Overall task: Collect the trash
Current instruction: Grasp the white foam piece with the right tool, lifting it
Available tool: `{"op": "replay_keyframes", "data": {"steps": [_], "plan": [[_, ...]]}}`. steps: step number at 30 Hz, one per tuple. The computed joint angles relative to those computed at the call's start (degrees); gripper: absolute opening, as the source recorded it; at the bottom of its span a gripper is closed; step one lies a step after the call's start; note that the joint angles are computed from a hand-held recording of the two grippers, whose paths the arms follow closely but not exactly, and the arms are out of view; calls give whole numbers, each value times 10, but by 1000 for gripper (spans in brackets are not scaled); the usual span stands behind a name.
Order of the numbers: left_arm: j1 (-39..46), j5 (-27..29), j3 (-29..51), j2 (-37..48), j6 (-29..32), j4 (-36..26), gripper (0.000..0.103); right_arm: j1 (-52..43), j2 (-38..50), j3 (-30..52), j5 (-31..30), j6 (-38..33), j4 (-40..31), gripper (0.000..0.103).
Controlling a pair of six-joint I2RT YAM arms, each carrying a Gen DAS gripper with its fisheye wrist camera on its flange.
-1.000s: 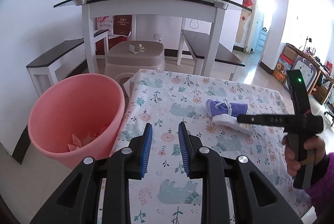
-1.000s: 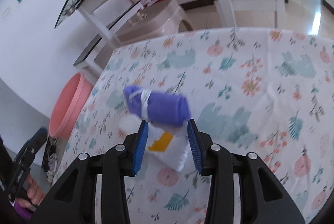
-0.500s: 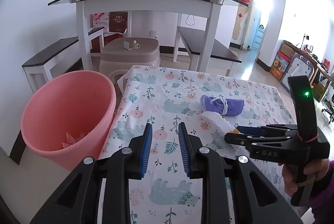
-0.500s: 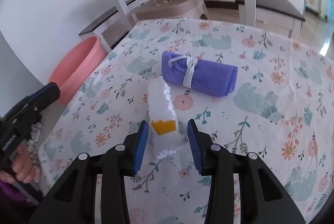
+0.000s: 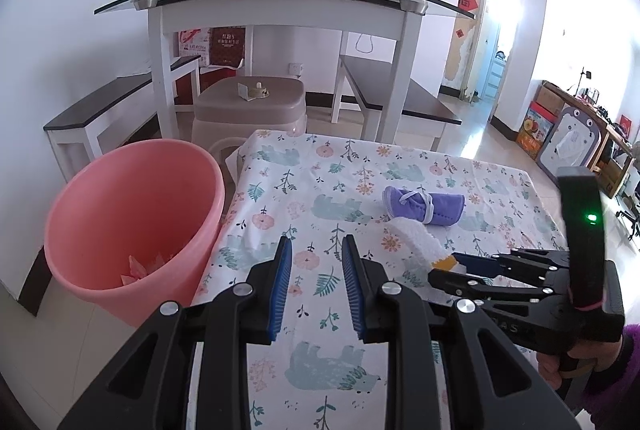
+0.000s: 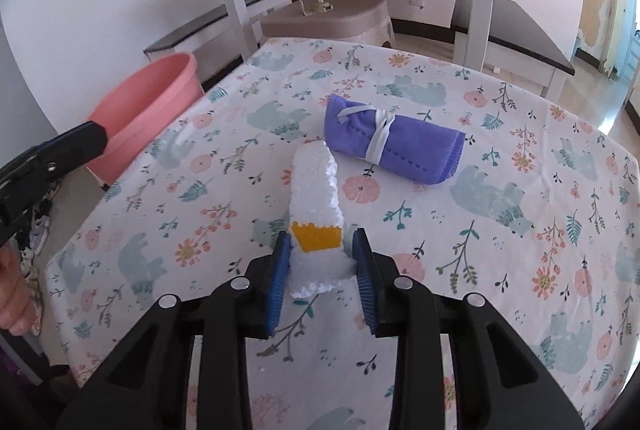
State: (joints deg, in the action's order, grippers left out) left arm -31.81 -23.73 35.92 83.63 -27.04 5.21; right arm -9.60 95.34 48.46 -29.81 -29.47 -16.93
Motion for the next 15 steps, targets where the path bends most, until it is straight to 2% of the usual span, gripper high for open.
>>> {"op": "replay_keyframes", "data": {"steps": [6, 8, 10, 15], "plan": [[7, 23, 33, 24, 24, -3, 25, -71, -53, -13, -77, 48, 24, 32], [8, 37, 59, 46, 34, -7, 25, -87, -62, -12, -79, 79, 48, 32], [10, 61, 91, 75, 47, -9, 25, -101, -64, -15, -62, 125, 102, 32], [14, 104, 167, 149, 66, -16, 25, -118, -27, 0, -37, 205, 176, 32]]}}
